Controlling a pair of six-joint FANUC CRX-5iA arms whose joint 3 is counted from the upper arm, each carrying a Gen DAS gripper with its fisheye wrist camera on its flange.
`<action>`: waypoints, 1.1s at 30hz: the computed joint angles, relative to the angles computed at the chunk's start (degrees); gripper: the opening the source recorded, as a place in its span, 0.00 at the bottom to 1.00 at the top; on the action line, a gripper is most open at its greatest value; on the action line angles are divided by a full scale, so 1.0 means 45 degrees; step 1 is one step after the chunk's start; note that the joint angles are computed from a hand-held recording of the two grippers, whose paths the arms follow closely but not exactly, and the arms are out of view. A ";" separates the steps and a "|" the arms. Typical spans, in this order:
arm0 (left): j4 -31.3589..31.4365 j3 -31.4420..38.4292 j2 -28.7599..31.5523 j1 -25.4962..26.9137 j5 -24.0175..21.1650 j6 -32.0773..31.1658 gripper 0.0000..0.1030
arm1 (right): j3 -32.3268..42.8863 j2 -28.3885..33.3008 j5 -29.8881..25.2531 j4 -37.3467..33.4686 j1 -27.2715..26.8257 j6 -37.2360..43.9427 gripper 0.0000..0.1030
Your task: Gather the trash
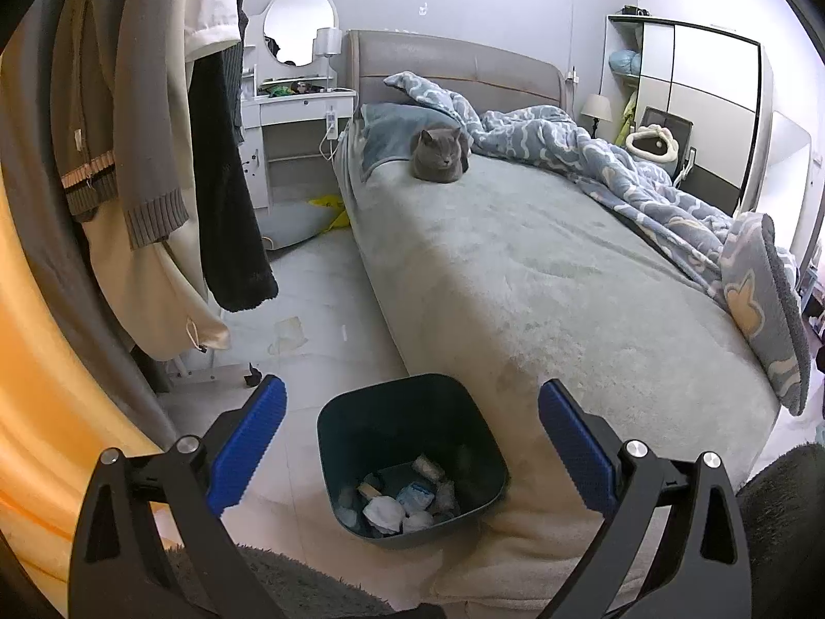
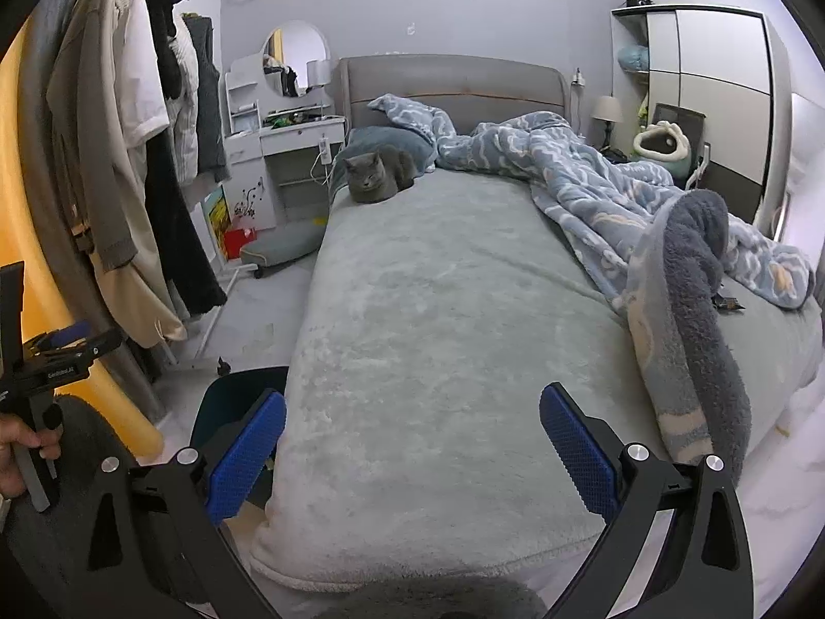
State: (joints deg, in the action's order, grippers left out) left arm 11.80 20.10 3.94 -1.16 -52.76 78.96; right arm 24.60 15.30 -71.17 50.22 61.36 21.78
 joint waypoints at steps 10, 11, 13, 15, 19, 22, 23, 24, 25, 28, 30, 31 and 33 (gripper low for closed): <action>-0.0090 -0.0114 0.0012 -0.0214 -0.0065 -0.0366 0.97 | -0.0110 -0.0037 -0.0021 0.0073 0.0026 -0.0068 0.97; -0.0079 -0.0138 0.0003 -0.0223 -0.0052 -0.0385 0.97 | -0.0093 -0.0027 -0.0038 0.0060 0.0020 -0.0023 0.97; -0.0083 -0.0148 0.0007 -0.0226 -0.0068 -0.0346 0.97 | -0.0075 -0.0022 -0.0057 0.0036 0.0024 0.0012 0.97; -0.0045 -0.0164 0.0002 -0.0202 -0.0108 -0.0265 0.97 | -0.0074 -0.0018 -0.0072 0.0047 0.0035 -0.0010 0.97; -0.0013 -0.0207 -0.0013 -0.0194 -0.0108 -0.0254 0.97 | -0.0087 -0.0029 -0.0050 0.0052 0.0037 -0.0072 0.97; 0.0000 -0.0206 -0.0007 -0.0187 -0.0110 -0.0264 0.97 | -0.0076 -0.0021 -0.0060 0.0054 0.0031 -0.0029 0.97; -0.0023 -0.0185 0.0000 -0.0195 -0.0124 -0.0229 0.97 | -0.0072 -0.0020 -0.0054 0.0048 0.0020 -0.0002 0.97; -0.0023 -0.0185 0.0000 -0.0195 -0.0124 -0.0229 0.97 | -0.0066 -0.0017 -0.0065 0.0045 0.0022 0.0011 0.97; -0.0011 -0.0192 -0.0004 -0.0192 -0.0126 -0.0222 0.97 | -0.0066 -0.0017 -0.0065 0.0045 0.0022 0.0011 0.97; -0.0025 -0.0195 0.0005 -0.0204 -0.0123 -0.0206 0.97 | -0.0090 -0.0038 -0.0066 0.0018 0.0026 0.0001 0.97; -0.0003 -0.0202 0.0004 -0.0198 -0.0134 -0.0219 0.97 | -0.0064 -0.0016 -0.0073 0.0027 0.0026 -0.0003 0.97; 0.0002 -0.0187 0.0014 -0.0192 -0.0132 -0.0221 0.97 | -0.0062 -0.0023 -0.0094 0.0008 0.0036 0.0010 0.97; -0.0003 -0.0179 0.0017 -0.0193 -0.0142 -0.0215 0.97 | -0.0070 -0.0024 -0.0083 -0.0007 0.0031 0.0024 0.97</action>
State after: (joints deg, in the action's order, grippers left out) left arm 11.78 19.29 4.02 -2.03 -53.40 78.00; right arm 24.28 15.19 -71.54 50.19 61.50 21.89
